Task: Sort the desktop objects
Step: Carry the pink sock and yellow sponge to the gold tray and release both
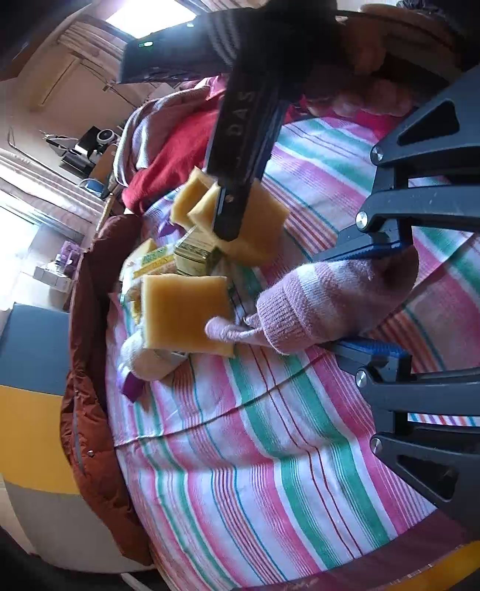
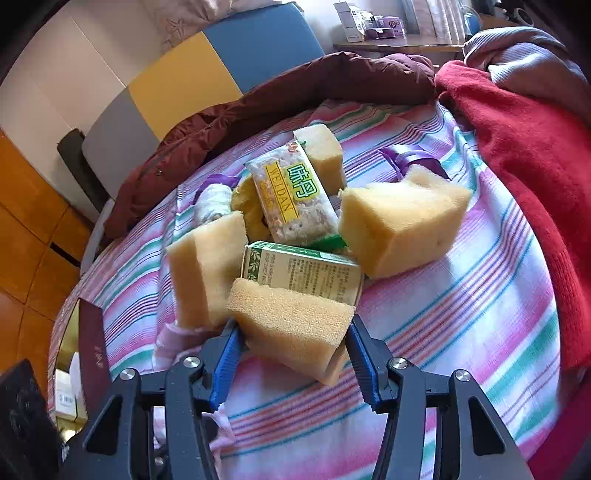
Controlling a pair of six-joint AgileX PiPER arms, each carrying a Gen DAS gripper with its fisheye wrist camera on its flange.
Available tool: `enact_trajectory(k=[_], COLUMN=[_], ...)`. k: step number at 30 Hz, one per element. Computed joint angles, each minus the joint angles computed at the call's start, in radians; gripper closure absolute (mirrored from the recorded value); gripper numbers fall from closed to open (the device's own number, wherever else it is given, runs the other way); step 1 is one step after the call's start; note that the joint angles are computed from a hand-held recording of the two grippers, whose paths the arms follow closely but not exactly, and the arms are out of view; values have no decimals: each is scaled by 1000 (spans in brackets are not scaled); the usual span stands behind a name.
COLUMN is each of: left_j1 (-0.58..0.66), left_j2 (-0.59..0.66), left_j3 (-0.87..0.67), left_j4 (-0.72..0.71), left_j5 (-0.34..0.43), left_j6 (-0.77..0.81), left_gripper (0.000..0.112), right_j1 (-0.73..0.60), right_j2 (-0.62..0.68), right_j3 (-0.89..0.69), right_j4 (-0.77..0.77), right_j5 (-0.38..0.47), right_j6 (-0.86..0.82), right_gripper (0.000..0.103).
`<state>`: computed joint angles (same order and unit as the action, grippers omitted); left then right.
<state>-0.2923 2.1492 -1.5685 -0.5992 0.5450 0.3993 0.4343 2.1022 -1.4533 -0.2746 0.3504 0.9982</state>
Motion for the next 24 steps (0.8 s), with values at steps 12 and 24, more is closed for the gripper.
enact_trajectory(k=[12, 24], left_j1=[59, 298], left_j2=[-252, -554], left_j3=[266, 552], left_j4=[-112, 14], left_j5=[-119, -217], left_j6=[74, -64], left_gripper=[77, 77], right_j1=[76, 203], right_j2=[-130, 75], right_j3=[91, -351], right_j4=[23, 558], right_j5=[-93, 90], right_j6=[-82, -731], right_gripper=[48, 48])
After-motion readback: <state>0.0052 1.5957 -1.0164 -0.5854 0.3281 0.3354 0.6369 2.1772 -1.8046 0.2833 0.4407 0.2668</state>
